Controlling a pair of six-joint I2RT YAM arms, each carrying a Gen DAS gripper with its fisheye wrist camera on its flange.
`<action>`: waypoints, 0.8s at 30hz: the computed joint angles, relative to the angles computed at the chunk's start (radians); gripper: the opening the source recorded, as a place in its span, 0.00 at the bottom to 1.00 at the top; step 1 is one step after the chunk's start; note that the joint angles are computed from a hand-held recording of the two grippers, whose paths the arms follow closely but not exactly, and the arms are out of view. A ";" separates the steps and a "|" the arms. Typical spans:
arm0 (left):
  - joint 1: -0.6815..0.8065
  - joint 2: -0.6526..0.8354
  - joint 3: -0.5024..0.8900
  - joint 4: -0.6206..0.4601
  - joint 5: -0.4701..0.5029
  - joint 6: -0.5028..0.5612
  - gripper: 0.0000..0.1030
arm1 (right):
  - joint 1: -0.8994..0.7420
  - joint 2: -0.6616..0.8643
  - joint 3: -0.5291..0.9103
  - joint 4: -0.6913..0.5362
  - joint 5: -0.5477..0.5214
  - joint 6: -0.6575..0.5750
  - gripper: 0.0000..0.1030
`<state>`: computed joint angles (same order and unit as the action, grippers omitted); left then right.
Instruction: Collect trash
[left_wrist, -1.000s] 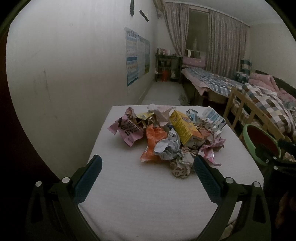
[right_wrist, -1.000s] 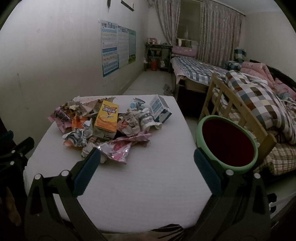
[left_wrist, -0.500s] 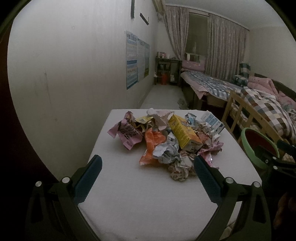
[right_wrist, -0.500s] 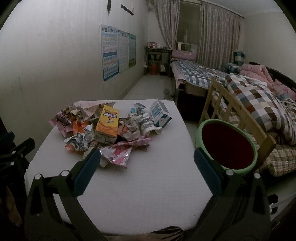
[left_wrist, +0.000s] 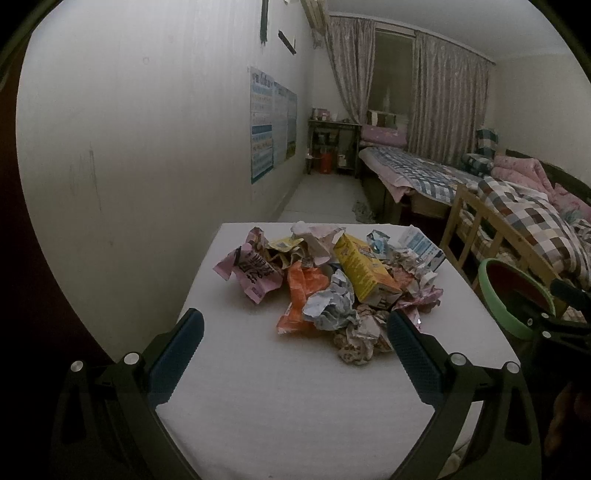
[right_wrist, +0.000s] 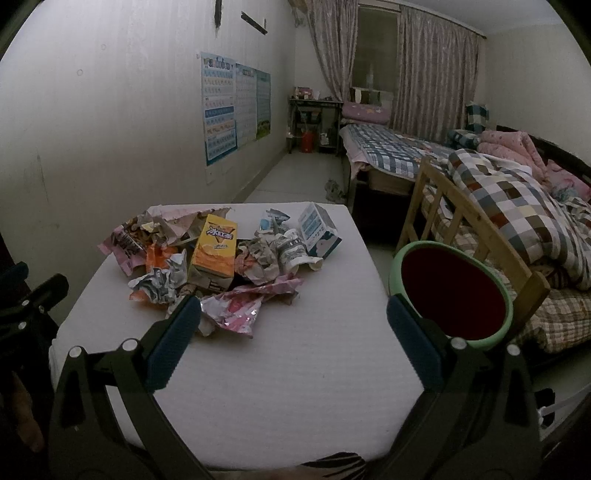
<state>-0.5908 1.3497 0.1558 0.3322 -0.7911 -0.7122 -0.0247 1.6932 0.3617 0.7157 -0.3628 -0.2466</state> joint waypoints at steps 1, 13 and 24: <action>-0.001 0.003 0.003 -0.001 -0.002 0.001 0.92 | 0.001 0.001 0.000 0.002 0.001 0.000 0.96; 0.004 0.001 -0.001 0.006 0.003 0.004 0.92 | 0.004 0.004 -0.002 0.007 0.004 0.002 0.96; -0.005 0.003 0.001 0.000 -0.002 -0.005 0.92 | 0.012 0.008 0.007 -0.016 0.018 -0.001 0.96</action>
